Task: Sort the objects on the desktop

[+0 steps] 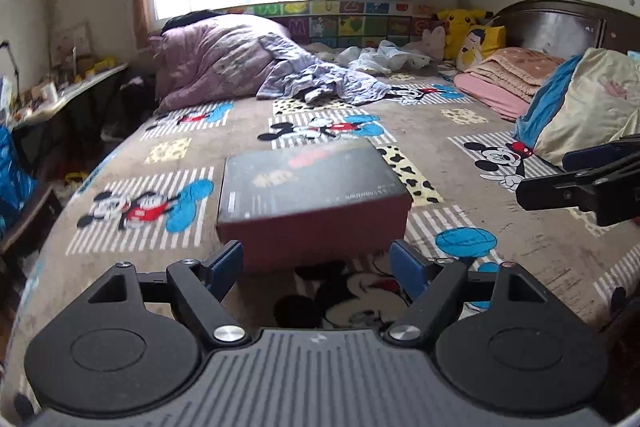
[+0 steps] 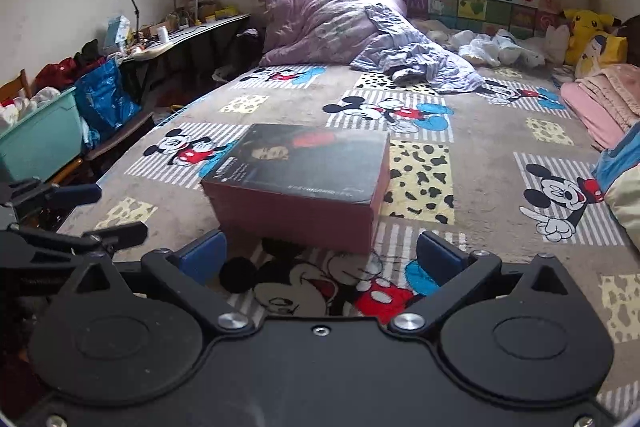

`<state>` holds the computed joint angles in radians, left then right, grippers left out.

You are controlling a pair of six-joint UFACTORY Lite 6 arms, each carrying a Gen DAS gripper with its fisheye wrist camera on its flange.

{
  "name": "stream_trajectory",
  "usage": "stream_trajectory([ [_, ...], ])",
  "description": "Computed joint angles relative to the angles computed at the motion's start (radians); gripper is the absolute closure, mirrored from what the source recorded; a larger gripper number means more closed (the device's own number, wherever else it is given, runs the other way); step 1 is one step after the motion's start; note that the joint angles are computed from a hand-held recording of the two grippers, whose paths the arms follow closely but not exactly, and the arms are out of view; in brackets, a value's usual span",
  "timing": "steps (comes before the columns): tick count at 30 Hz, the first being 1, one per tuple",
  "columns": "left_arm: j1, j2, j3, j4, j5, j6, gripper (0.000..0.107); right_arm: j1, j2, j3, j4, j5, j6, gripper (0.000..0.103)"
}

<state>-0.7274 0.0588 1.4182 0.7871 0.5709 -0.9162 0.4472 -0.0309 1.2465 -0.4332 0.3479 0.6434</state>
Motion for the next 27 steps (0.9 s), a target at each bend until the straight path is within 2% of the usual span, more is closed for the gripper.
stream_trajectory([
  [5, -0.072, -0.12, -0.139, 0.117, 0.049, -0.176, 0.027, 0.049, -0.101, -0.095, 0.013, 0.012, 0.025, 0.001],
  [8, -0.11, -0.16, -0.179, 0.15, 0.092, -0.236, 0.027, 0.094, -0.151, -0.148, -0.055, 0.026, 0.094, 0.001],
  [12, -0.128, -0.207, -0.222, 0.119, 0.097, -0.252, 0.027, 0.132, -0.204, -0.221, -0.12, 0.037, 0.177, 0.001],
  [18, -0.142, -0.221, -0.252, 0.054, 0.071, -0.209, 0.027, 0.137, -0.235, -0.289, -0.092, 0.059, 0.182, 0.001],
  [27, -0.121, -0.206, -0.269, 0.062, 0.057, -0.229, 0.027, 0.118, -0.197, -0.272, -0.046, 0.093, 0.166, 0.001],
])
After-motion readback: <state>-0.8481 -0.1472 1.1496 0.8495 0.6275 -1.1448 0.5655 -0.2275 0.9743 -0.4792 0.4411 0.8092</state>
